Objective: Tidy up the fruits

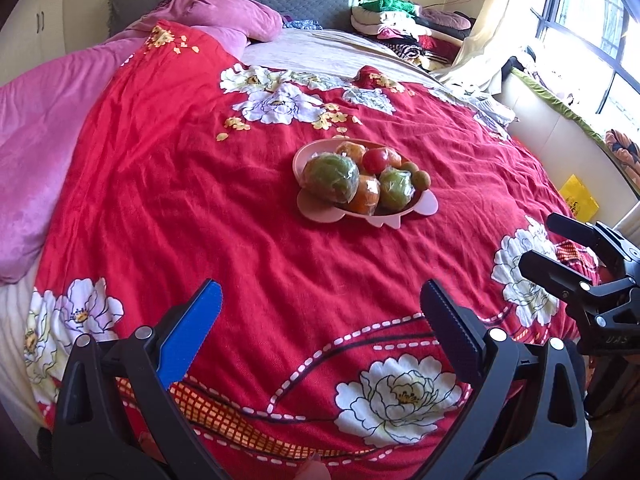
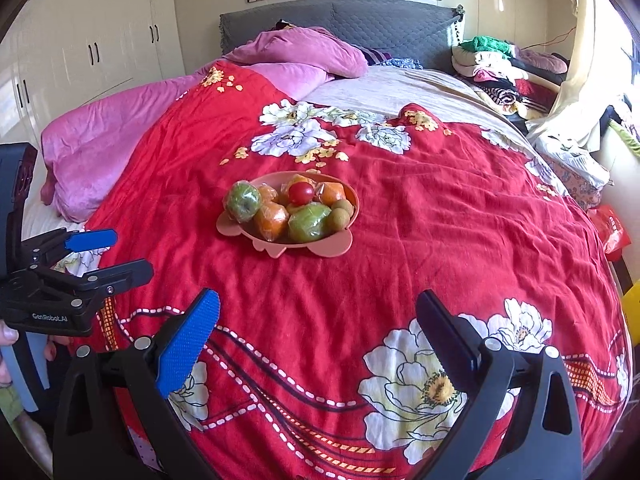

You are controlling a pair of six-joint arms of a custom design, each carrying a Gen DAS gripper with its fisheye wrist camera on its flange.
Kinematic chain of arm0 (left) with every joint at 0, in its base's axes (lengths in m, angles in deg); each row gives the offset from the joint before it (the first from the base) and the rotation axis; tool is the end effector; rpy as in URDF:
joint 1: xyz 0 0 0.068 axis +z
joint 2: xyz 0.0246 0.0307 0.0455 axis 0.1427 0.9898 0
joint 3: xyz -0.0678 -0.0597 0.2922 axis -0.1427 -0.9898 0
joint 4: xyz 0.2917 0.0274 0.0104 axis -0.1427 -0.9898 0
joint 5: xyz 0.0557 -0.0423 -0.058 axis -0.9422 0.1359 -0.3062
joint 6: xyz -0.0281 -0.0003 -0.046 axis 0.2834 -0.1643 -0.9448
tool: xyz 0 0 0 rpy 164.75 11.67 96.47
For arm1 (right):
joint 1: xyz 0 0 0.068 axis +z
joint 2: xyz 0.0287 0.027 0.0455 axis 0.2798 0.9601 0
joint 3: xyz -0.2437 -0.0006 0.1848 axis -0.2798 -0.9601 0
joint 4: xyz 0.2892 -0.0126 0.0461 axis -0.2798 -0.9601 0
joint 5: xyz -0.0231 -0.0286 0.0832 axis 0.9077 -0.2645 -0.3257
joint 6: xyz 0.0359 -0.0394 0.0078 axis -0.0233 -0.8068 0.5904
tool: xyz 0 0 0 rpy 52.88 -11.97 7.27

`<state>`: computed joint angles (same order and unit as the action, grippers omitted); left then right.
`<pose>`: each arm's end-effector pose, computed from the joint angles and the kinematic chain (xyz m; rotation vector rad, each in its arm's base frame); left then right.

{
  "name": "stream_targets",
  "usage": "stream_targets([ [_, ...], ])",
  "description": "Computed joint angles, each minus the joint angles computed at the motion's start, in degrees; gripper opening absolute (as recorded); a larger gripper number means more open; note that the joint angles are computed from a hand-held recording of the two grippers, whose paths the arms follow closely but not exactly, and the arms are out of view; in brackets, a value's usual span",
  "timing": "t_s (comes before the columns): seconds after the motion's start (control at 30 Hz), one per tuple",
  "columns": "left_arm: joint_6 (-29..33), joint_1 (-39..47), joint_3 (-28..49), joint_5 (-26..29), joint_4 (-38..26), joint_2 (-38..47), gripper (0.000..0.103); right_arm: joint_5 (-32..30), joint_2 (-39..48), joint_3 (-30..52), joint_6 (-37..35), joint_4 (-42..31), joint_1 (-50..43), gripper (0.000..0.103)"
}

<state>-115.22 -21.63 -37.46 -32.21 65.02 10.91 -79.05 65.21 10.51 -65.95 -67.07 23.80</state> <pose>0.2459 -0.1236 0.1181 -0.4327 2.3736 -0.0072 0.3513 0.0633 0.1187 -0.9030 2.1883 0.4288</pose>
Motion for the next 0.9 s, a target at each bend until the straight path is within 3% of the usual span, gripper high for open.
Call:
stream_targets([
  [0.9, -1.14, 0.11, -1.52, 0.84, 2.99, 2.28, 0.093, 1.66, 2.44, -2.61, 0.61, 4.28, 0.17, 0.098],
])
